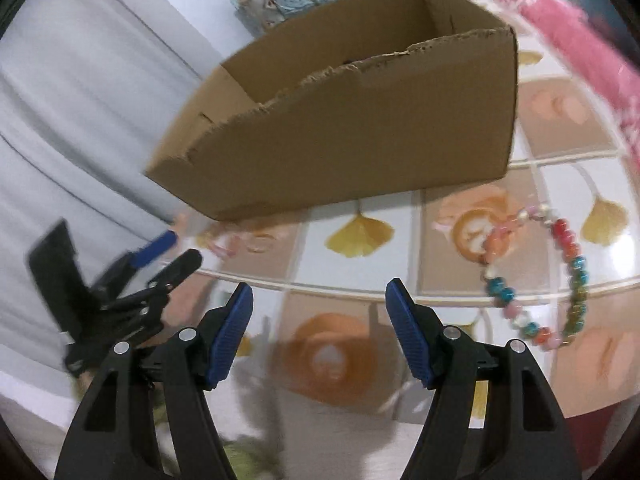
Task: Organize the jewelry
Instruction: 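Withdraw both tools from the box toward the two beaded bracelets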
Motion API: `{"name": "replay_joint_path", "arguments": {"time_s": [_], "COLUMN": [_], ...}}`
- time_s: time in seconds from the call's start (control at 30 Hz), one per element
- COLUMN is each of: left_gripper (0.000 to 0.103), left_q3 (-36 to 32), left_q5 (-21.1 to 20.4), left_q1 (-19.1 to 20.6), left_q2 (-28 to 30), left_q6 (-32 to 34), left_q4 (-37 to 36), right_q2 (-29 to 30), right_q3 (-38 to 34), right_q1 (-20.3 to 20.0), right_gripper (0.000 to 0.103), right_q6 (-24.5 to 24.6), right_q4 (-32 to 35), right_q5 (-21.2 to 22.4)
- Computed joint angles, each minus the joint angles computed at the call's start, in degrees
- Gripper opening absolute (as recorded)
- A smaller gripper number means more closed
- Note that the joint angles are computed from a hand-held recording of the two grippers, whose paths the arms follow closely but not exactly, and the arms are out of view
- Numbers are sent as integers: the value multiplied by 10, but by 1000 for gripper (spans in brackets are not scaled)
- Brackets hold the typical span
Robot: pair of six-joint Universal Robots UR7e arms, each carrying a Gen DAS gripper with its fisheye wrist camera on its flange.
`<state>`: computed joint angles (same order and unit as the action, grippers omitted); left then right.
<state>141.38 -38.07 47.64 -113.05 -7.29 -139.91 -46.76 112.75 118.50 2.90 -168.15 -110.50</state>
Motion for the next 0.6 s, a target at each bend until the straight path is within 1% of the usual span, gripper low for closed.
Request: {"name": "replay_joint_path", "arguments": {"time_s": [0.07, 0.1, 0.17, 0.27, 0.3, 0.4, 0.43, 0.5, 0.6], "left_gripper": [61, 57, 54, 49, 49, 47, 47, 47, 47], "left_q3": [5, 7, 6, 5, 5, 2, 1, 3, 3], "left_q5": [7, 8, 4, -6, -8, -16, -17, -15, -10], "left_q1": [0, 2, 5, 17, 20, 31, 34, 34, 34], "left_q2": [11, 18, 22, 28, 31, 40, 46, 50, 57], "left_q6": [12, 21, 21, 30, 30, 33, 33, 39, 43], "left_q4": [-8, -16, -16, -32, -36, -42, -44, -51, -59], "right_q2": [6, 8, 8, 13, 15, 21, 23, 25, 20], "right_q3": [-1, -1, -1, -12, -15, -26, -27, -30, -29], "right_q1": [6, 6, 6, 0, -4, -14, -17, -20, -24], "right_gripper": [67, 67, 67, 66, 60, 50, 49, 44, 35], "right_q6": [-15, -24, -32, -36, -36, -25, -27, -33, -32], "right_q4": [-19, -30, -40, -32, -27, -4, -7, -5, 0], "right_q5": [-46, -64, -88, -116, -121, -122, -125, -128, -112]}}
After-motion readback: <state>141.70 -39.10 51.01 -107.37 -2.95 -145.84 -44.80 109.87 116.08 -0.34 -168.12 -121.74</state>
